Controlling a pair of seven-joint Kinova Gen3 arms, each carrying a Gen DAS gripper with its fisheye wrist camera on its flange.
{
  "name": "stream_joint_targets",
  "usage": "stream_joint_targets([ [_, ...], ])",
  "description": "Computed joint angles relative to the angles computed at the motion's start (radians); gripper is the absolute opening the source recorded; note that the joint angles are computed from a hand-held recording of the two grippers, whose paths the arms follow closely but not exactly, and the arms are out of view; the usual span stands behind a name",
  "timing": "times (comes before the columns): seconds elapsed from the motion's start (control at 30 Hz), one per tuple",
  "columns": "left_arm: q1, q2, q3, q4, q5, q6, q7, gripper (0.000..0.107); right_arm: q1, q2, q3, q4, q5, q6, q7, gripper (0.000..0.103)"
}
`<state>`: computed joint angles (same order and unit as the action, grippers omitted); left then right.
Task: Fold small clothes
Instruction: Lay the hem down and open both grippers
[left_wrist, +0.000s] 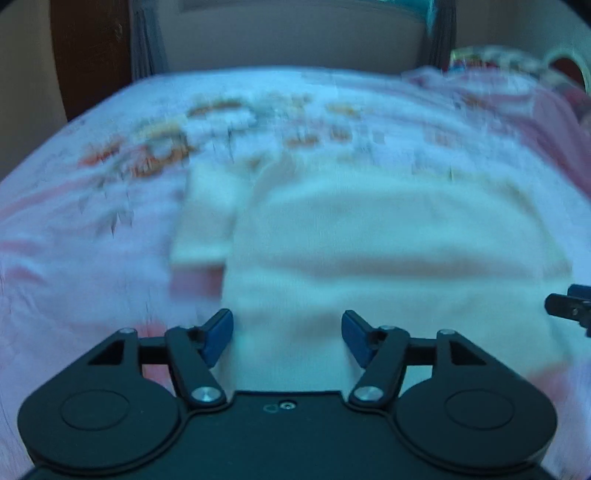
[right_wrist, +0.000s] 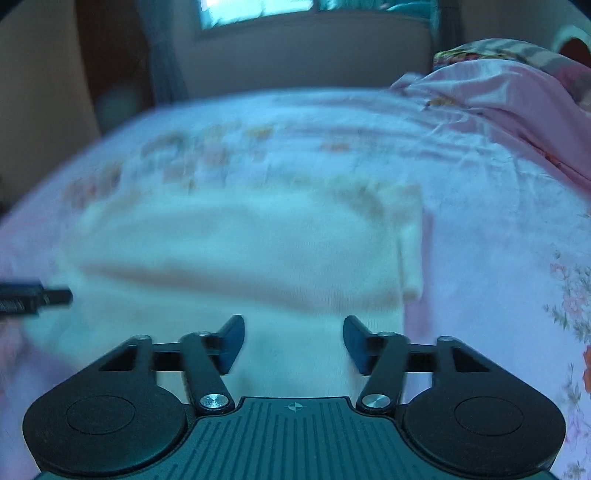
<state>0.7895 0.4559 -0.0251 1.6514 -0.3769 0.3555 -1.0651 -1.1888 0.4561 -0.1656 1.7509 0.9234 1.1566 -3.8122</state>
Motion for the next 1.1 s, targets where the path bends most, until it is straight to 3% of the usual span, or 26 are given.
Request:
stream_joint_targets([
  [0.13, 0.060, -0.010, -0.058, 0.037, -0.038, -0.023, 0.054, 0.060, -0.035, 0.020, 0.053, -0.016, -0.052, -0.024, 0.015, 0.058],
  [0.23, 0.049, -0.021, -0.035, 0.032, -0.035, 0.013, 0.063, 0.059, -0.009, 0.028, 0.002, -0.054, -0.059, 0.025, 0.031, 0.058],
  [0.4, 0.069, -0.033, -0.038, 0.048, -0.083, 0.029, 0.109, 0.059, -0.045, 0.047, 0.008, -0.075, -0.079, 0.057, 0.017, 0.058],
  [0.53, 0.043, -0.047, -0.001, 0.050, -0.085, 0.048, 0.112, 0.059, -0.049, 0.036, 0.006, -0.088, -0.095, 0.063, 0.036, 0.058],
  [0.8, 0.030, -0.073, 0.022, 0.049, -0.107, 0.039, 0.116, 0.058, -0.090, 0.019, 0.012, -0.083, -0.016, 0.117, -0.023, 0.058],
  [1.1, 0.009, -0.002, 0.049, -0.085, -0.077, 0.067, 0.050, 0.058, -0.003, -0.013, 0.009, -0.019, 0.061, 0.054, -0.030, 0.058],
])
